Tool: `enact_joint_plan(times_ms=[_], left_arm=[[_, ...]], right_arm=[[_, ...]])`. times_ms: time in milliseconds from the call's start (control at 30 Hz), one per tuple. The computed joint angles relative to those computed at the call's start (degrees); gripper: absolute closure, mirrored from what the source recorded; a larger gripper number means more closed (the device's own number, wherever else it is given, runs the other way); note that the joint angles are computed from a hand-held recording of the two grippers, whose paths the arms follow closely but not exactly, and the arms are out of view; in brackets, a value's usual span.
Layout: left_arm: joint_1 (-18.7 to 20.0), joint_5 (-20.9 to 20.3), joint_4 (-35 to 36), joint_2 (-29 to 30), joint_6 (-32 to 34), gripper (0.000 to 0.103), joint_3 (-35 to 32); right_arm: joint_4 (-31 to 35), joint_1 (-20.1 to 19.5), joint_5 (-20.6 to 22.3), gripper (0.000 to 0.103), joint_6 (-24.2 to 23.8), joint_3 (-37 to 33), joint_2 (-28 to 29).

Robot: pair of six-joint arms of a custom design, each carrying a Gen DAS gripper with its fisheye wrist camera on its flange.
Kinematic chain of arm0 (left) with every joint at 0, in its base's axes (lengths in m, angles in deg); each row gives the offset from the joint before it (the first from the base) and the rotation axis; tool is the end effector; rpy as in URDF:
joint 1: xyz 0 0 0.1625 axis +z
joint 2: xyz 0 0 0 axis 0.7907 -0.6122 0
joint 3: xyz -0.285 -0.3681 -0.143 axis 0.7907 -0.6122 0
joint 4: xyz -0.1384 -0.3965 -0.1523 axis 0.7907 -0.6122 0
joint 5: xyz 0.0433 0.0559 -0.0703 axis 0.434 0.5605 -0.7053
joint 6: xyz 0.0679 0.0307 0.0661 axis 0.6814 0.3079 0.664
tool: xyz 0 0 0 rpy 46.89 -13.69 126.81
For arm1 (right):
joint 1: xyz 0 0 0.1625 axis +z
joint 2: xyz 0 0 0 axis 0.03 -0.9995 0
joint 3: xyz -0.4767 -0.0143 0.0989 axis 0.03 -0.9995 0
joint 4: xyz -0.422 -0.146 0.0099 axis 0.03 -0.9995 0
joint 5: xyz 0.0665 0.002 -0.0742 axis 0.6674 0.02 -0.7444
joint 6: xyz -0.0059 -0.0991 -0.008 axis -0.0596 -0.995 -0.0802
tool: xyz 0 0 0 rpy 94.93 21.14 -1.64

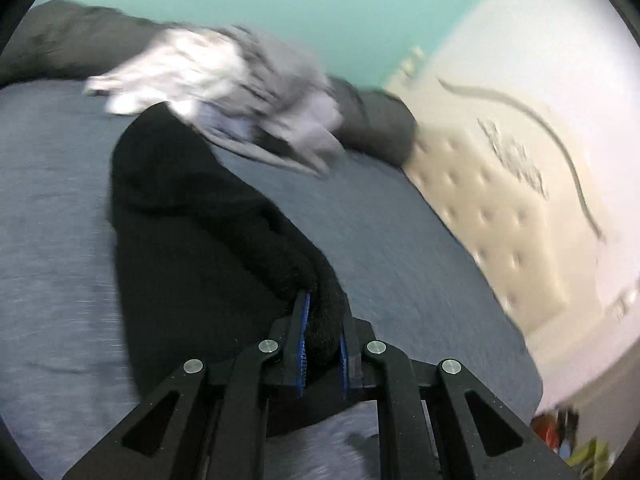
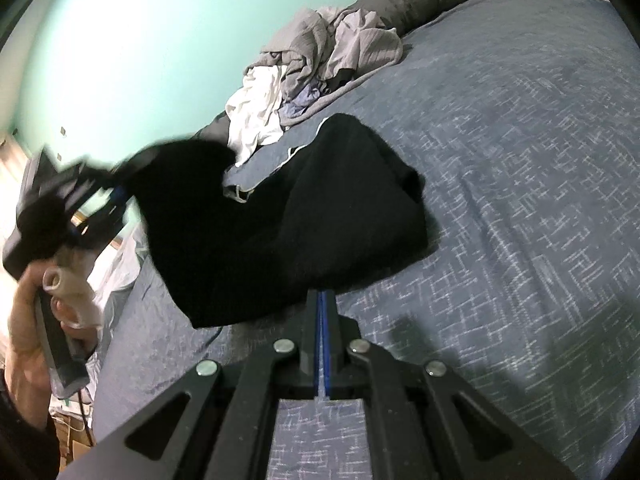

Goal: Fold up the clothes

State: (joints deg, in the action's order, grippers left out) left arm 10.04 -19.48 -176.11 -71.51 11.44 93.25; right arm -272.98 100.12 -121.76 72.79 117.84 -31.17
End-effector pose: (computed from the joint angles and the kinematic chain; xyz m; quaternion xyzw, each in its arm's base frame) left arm -0.2169 -0.7036 0.2085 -0.3212 -0.9321 0.1664 0.0163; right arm 0.1967 -0.4931 0.0976 -0.0837 -0.8700 0.4746 0.1039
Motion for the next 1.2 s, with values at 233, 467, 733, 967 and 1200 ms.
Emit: enact_joint_plan(times_ms=[233,467,733,967,1200], left_arm=[[-2.2,4.5,8.3,7.1,-4.1,0.089,-1.5],[-2.7,4.7,10.5,1.9,-3.2,0.05,-1.1],[0.4,13.8,8.3,-1.5,0.7,0.049,0.3],[3.4,14.1,6.9,-0.7,1.3,0.049,1.5],[4.7,12.6,5.3,0.0,2.0,0.046,2.3]], right_arm=[[-1.4,-2.4,1.6,0.102,3.8,2.1,-1.7],[-1.1,-2.9,2.2,0.102,4.5,2.3,-2.5],[-2.0,-3.5,4.8,0.102,4.0,2.3,-2.9],[1.0,-3.7,6.9,0.07,3.4,1.0,-3.1],[5.7,-3.7,7.8,0.061,4.0,-0.8,-4.8]])
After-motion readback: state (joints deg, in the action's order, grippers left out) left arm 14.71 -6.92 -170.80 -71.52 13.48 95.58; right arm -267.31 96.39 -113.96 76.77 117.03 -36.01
